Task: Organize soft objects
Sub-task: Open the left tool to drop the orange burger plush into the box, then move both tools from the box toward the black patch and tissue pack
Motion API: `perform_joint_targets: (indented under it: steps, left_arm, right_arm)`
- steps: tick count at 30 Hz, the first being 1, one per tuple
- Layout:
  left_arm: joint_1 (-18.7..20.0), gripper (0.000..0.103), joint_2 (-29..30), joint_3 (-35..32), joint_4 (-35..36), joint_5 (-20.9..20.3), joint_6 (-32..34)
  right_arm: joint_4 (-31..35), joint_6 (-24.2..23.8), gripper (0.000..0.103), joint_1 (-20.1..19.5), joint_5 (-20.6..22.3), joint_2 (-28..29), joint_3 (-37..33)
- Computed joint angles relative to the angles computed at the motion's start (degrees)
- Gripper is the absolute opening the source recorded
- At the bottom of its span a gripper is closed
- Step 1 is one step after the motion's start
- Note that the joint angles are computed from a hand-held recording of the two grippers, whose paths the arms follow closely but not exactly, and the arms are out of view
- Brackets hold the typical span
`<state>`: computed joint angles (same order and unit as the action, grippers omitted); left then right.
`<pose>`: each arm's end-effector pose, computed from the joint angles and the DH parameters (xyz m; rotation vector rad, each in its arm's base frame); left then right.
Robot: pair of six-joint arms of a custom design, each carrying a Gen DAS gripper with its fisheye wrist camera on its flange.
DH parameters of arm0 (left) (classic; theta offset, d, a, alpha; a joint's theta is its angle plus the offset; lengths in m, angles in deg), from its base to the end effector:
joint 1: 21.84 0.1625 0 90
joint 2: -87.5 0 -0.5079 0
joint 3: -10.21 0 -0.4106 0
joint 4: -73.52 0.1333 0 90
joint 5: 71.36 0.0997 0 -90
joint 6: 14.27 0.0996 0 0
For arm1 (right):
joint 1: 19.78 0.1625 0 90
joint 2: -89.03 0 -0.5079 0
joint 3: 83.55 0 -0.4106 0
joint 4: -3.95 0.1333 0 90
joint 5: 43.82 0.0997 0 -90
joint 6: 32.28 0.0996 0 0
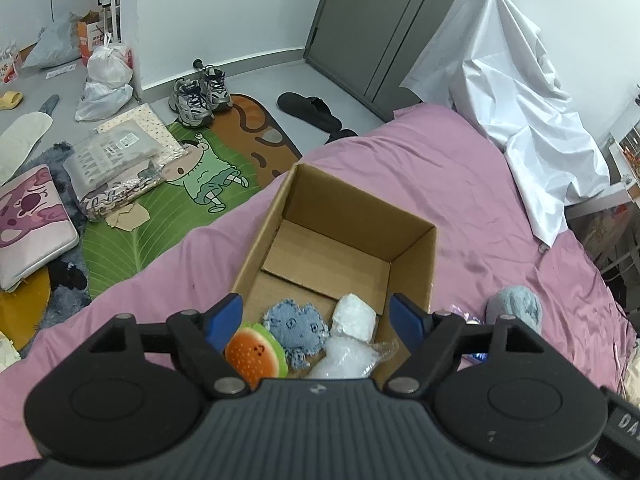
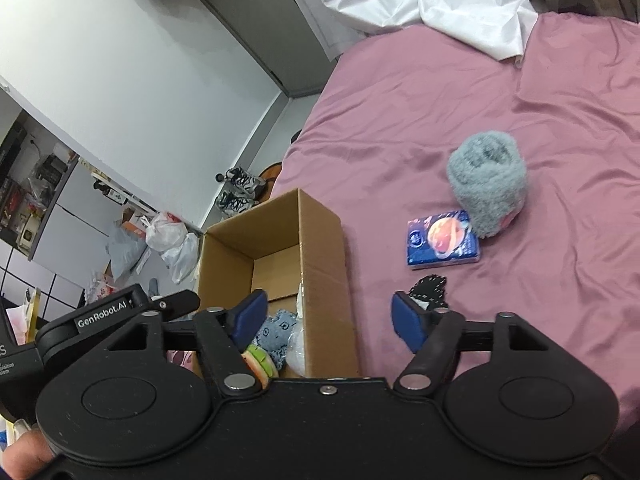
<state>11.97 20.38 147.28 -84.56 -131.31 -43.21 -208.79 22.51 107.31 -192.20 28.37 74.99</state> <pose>-0.2596 -0.3943 0.1553 0.6468 2.6185 -0.4573 0.2226 -0.2140 0.1931 -0.6580 -2.3144 1.3247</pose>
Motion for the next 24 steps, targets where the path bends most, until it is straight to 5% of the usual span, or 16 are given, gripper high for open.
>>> perform_joint_targets:
  steps: [13,24]
  left_arm:
    - [-6.0,0.095,-1.78,1.77,1.3,-0.73,-2.49]
    - [-10.47,0.101,-2.74,2.67,3.74,-0.25,-5.85]
  right_arm:
    - [5.31,3.49,0.103,4.59,-4.95,-4.39,2.28]
    - [15.12,10.29,0.103,9.18,-8.18,-10.26,3.7]
